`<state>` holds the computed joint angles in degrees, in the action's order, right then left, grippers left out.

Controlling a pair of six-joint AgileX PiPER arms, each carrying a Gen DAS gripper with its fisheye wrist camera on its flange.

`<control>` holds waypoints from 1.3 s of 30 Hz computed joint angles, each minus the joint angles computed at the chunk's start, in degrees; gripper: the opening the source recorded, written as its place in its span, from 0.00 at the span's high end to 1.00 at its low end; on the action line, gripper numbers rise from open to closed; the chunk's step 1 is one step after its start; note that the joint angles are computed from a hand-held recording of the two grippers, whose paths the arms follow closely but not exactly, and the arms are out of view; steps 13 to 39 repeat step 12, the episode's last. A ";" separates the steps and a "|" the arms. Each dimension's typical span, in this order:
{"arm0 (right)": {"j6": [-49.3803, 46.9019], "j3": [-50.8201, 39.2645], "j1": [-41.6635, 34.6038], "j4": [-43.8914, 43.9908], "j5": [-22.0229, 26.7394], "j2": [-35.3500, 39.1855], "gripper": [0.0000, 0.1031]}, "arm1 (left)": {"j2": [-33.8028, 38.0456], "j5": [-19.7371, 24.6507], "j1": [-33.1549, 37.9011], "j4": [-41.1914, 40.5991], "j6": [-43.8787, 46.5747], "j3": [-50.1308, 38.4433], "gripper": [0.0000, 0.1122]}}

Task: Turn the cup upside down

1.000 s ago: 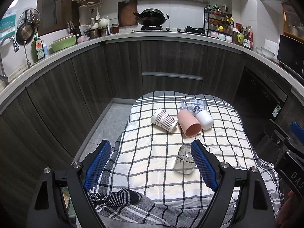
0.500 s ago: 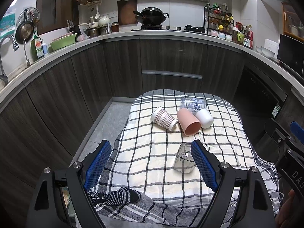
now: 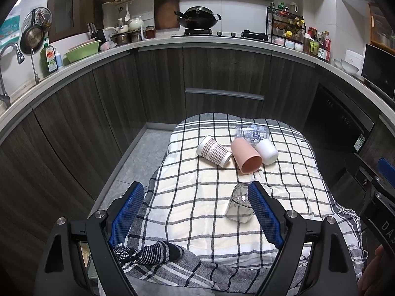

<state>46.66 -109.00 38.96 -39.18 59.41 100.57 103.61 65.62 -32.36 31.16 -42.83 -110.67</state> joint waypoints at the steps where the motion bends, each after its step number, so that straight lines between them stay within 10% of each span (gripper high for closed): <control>1: -0.06 -0.01 -0.01 0.02 0.03 0.00 0.14 | -0.02 0.03 0.01 0.00 -0.09 0.01 0.23; 39: 0.29 0.55 0.14 0.62 -0.08 0.20 0.14 | 0.85 0.82 0.90 -0.79 -0.09 -0.61 0.19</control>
